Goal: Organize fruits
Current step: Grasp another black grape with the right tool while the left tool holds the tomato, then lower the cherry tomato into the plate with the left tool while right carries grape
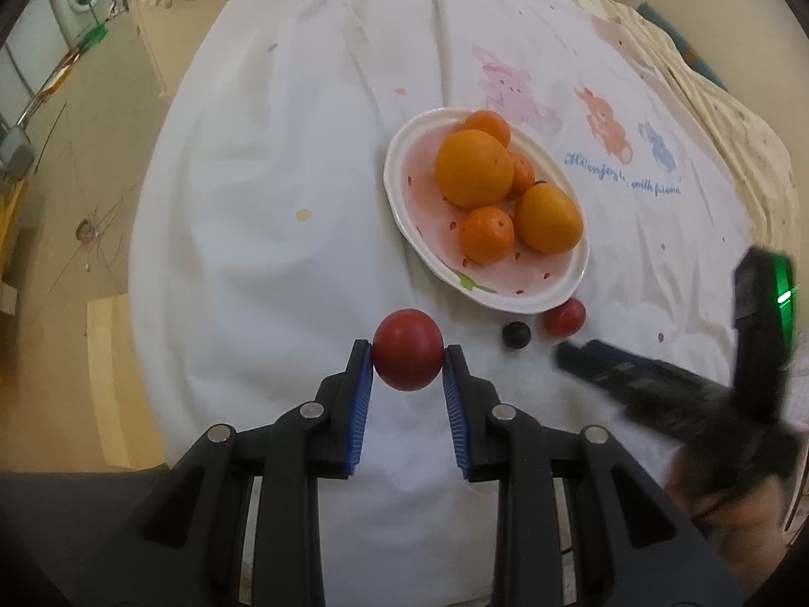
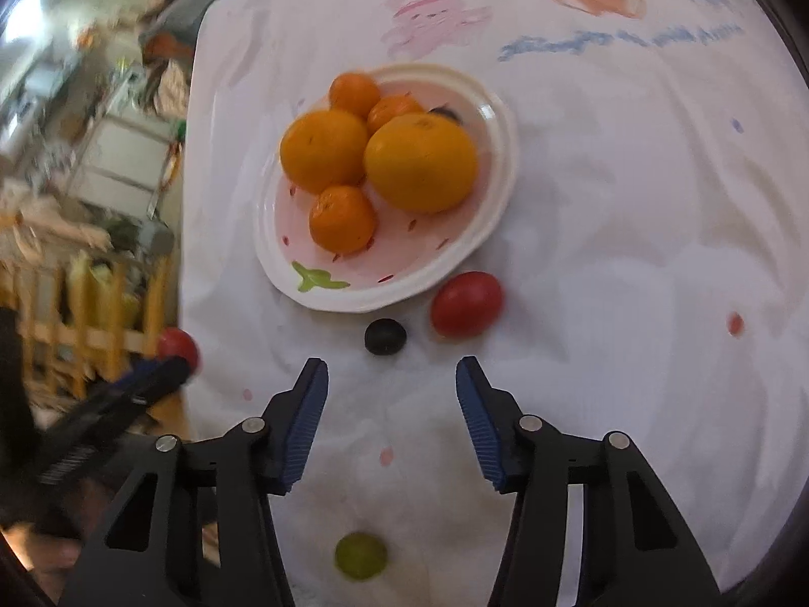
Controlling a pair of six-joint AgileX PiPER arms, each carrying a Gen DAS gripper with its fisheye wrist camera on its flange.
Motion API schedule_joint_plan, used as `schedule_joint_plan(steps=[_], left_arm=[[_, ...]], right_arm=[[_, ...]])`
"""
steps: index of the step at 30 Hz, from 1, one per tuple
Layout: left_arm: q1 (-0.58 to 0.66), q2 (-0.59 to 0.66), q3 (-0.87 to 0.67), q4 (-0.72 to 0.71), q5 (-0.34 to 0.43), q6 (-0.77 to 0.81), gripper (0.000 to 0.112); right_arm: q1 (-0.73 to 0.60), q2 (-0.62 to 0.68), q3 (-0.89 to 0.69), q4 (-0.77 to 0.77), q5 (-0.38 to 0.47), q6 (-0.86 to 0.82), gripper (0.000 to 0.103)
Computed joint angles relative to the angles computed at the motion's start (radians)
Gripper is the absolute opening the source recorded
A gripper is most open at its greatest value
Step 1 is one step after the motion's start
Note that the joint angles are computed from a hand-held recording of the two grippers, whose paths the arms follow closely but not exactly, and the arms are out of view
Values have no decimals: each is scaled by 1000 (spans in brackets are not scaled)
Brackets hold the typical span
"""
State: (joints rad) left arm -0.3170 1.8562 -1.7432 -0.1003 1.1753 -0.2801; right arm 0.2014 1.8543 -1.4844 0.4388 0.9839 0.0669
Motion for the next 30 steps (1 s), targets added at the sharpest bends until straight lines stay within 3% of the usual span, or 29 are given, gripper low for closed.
schedule_joint_plan(steps=[3, 6, 14, 17, 19, 30], left_arm=[[5, -2, -5, -12, -1, 7, 24], [5, -2, -6, -9, 1, 11, 24], [9, 11, -28, -13, 15, 9, 24], [7, 15, -32, -8, 13, 5, 24], [6, 18, -34, -4, 14, 4, 24], [2, 31, -31, 48, 4, -16, 24]], right_arm=[[66, 42, -32, -89, -9, 11, 46], [111, 56, -44, -184, -40, 52, 46], [118, 103, -98, -229, -31, 43, 45], [132, 105, -92, -261, -40, 39, 34], [134, 100, -88, -261, -41, 23, 26], [73, 18, -35, -144, -4, -73, 26]])
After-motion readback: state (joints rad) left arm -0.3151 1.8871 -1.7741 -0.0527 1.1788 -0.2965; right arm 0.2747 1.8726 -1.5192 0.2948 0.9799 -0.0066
